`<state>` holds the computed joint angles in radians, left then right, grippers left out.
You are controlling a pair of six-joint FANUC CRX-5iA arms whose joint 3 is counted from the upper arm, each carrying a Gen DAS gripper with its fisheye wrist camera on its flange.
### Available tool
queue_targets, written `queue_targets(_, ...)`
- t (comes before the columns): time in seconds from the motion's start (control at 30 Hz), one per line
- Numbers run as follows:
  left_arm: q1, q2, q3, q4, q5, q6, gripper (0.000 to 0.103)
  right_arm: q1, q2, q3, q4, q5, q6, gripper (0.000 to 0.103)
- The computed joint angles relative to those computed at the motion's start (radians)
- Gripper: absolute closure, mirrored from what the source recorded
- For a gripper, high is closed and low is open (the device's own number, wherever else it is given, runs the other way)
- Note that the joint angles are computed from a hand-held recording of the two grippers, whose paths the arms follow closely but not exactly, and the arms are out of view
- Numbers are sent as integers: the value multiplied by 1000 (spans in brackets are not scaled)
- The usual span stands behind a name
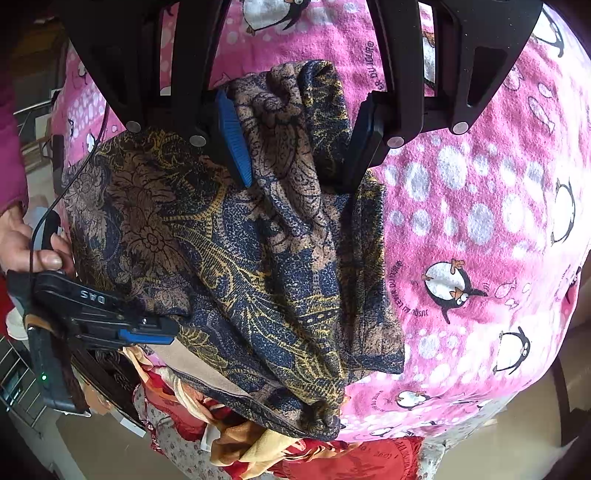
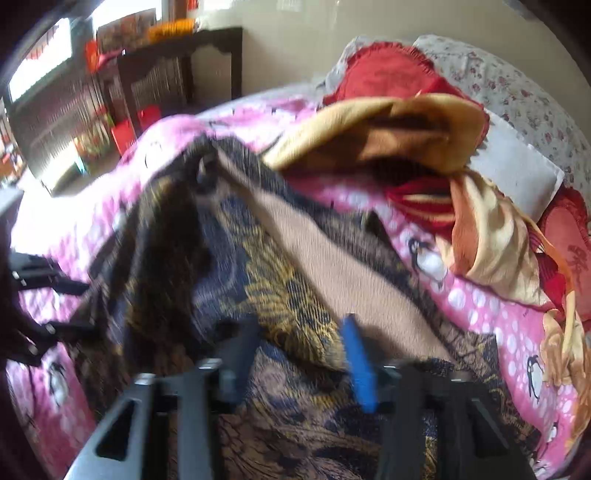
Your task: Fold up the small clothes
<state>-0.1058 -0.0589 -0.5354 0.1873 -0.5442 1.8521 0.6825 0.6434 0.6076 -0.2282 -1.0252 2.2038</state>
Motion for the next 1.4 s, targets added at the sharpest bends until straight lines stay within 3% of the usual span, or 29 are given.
queue_targets(0.03,0,-3,2,-3,-3,2,52,10,-11,-35,35,40,-8,98)
queue_targets(0.07,-1,-9,3,-11,-5,9,52,22,-27,-75,74,92,-22,102)
queue_targets(0.23,-16,-49,44,-155,-27,150,52,33,-52,-114,112,219,-113,102)
queue_targets(0.33,-11,-71,47,-180,-29,169,52,-3,-16,3,-33,112,-94,102)
queue_targets(0.4,-5,-75,45,-183,-33,169,52,-20,18,79,-96,16,-59,94)
queue_targets(0.47,-4,-70,47,-186,-36,173,52,-14,23,82,-88,-20,-30,69)
queue_targets(0.53,-1,-61,46,-172,-36,170,52,0,15,51,-73,-7,-6,61)
queue_targets(0.63,0,-53,38,-143,-29,147,52,27,19,8,-9,19,-22,60)
queue_targets(0.7,-7,-54,41,-151,-33,142,52,46,-3,-53,28,98,-21,66)
queue_targets(0.73,-11,-55,43,-160,-36,145,52,56,-21,-87,54,140,-34,88)
queue_targets(0.77,-13,-56,45,-168,-40,152,52,56,-35,-99,41,156,-23,100)
queue_targets(0.93,-7,-67,50,-187,-28,197,52,61,-87,-147,27,273,-67,100)
queue_targets(1.13,-21,-36,99,-208,-34,235,52,72,19,-43,70,239,-268,100)
queue_targets(1.2,-35,-14,135,-244,-50,260,52,56,29,-13,34,186,-304,95)
queue_targets(1.23,-41,-5,147,-258,-50,268,52,40,20,-9,6,170,-302,82)
queue_targets(1.27,-43,6,158,-266,-51,271,52,21,-7,-28,-33,164,-294,61)
queue_targets(1.33,-44,24,179,-279,-48,275,52,-9,-83,-130,-62,234,-291,43)
queue_targets(1.4,-49,50,211,-320,-48,306,52,-28,-165,-267,-2,354,-335,43)
